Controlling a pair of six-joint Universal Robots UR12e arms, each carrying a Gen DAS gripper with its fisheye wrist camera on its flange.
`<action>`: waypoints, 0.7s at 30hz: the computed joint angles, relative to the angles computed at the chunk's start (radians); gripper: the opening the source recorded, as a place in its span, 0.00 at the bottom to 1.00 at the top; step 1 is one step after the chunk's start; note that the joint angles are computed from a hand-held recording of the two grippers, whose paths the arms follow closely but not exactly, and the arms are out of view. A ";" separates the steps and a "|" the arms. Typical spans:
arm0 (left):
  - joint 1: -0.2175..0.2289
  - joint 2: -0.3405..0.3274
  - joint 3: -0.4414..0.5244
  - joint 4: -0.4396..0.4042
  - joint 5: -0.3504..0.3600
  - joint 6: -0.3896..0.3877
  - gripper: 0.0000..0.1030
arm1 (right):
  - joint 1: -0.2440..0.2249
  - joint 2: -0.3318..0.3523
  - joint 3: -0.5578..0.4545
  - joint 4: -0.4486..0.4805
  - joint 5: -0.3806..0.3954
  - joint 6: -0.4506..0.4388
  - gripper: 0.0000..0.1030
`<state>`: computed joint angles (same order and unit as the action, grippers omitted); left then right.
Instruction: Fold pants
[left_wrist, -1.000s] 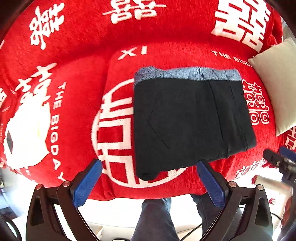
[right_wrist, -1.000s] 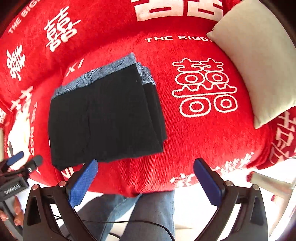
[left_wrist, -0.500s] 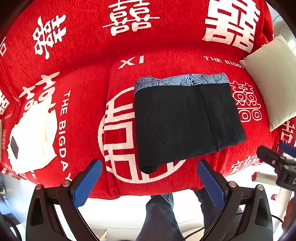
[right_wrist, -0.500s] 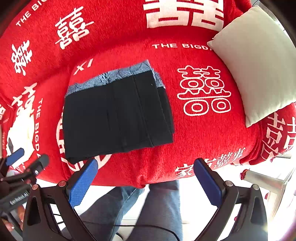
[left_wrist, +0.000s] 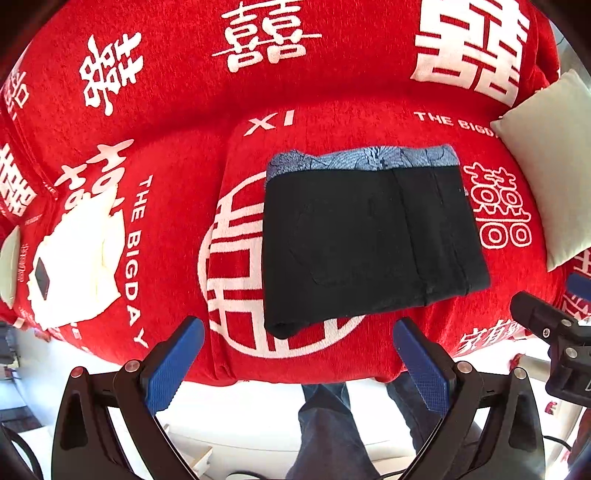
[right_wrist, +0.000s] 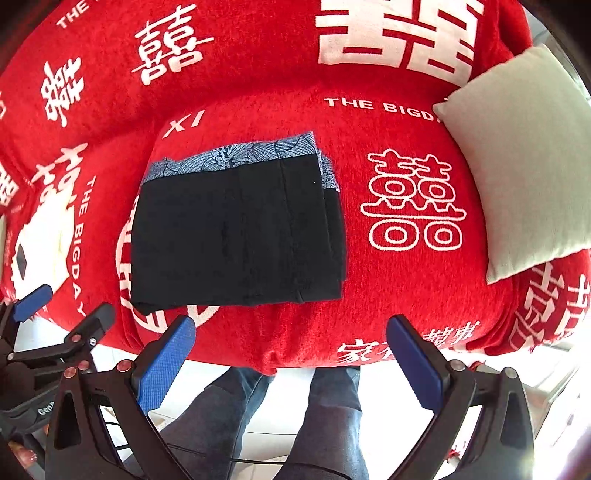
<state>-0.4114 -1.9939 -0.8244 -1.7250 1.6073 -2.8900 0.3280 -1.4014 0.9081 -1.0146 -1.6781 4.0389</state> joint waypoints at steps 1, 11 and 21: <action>-0.003 0.003 -0.005 0.000 0.001 -0.008 1.00 | -0.001 -0.001 0.001 -0.001 0.002 -0.012 1.00; -0.016 0.004 -0.007 -0.030 0.027 -0.074 1.00 | -0.005 -0.005 0.012 0.014 -0.009 -0.055 1.00; -0.024 0.005 -0.008 -0.023 0.043 -0.063 1.00 | -0.008 -0.012 0.024 -0.003 0.005 -0.050 1.00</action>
